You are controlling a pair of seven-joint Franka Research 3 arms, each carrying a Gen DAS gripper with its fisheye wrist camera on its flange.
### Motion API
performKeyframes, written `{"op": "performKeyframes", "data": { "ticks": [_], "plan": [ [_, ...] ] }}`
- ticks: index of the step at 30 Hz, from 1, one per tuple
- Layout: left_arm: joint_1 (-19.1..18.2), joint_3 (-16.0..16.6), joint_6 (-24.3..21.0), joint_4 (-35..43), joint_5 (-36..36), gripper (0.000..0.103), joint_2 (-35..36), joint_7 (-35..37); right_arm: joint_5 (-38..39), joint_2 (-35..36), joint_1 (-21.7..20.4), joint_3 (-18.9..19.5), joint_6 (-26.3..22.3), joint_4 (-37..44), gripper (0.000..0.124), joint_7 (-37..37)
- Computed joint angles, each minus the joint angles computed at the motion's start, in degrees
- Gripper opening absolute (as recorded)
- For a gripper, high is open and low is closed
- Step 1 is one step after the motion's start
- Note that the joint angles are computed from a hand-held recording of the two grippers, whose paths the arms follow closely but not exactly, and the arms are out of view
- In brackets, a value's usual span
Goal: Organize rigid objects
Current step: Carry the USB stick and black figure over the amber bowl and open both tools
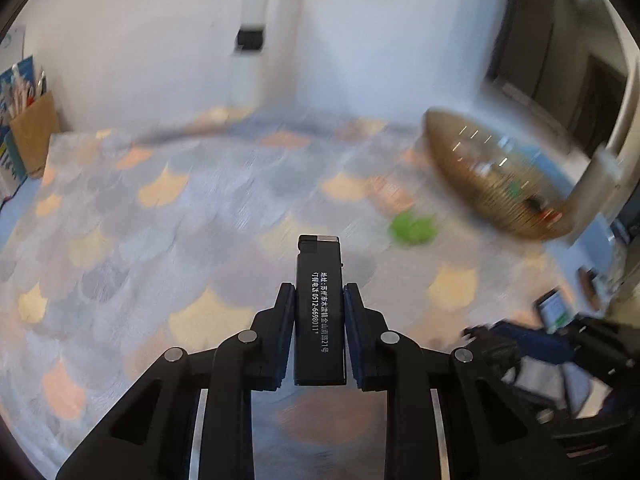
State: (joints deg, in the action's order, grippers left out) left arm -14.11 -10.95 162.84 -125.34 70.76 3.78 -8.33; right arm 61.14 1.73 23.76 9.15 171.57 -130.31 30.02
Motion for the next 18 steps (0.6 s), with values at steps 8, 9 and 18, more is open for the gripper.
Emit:
{"op": "performKeyframes", "data": {
  "ticks": [8,9,18],
  "plan": [
    [-3.0,-0.7,-1.6,12.9,0.7,0.021,5.3,4.0,2.3,-4.3,-2.4,-3.9,2.2,-0.2,0.039,1.9],
    [-3.6,-0.5,-1.6,15.4,0.2,0.021,6.8,5.0,2.4,-4.2,-3.0,-4.6,2.4,0.4,0.039,2.9],
    [-8.3,0.4,-2.0,38.6,-12.6,0.021,24.5,22.5,1.7,2.9,-12.4,-8.7,-2.4,10.0,0.039,16.7]
  ]
}}
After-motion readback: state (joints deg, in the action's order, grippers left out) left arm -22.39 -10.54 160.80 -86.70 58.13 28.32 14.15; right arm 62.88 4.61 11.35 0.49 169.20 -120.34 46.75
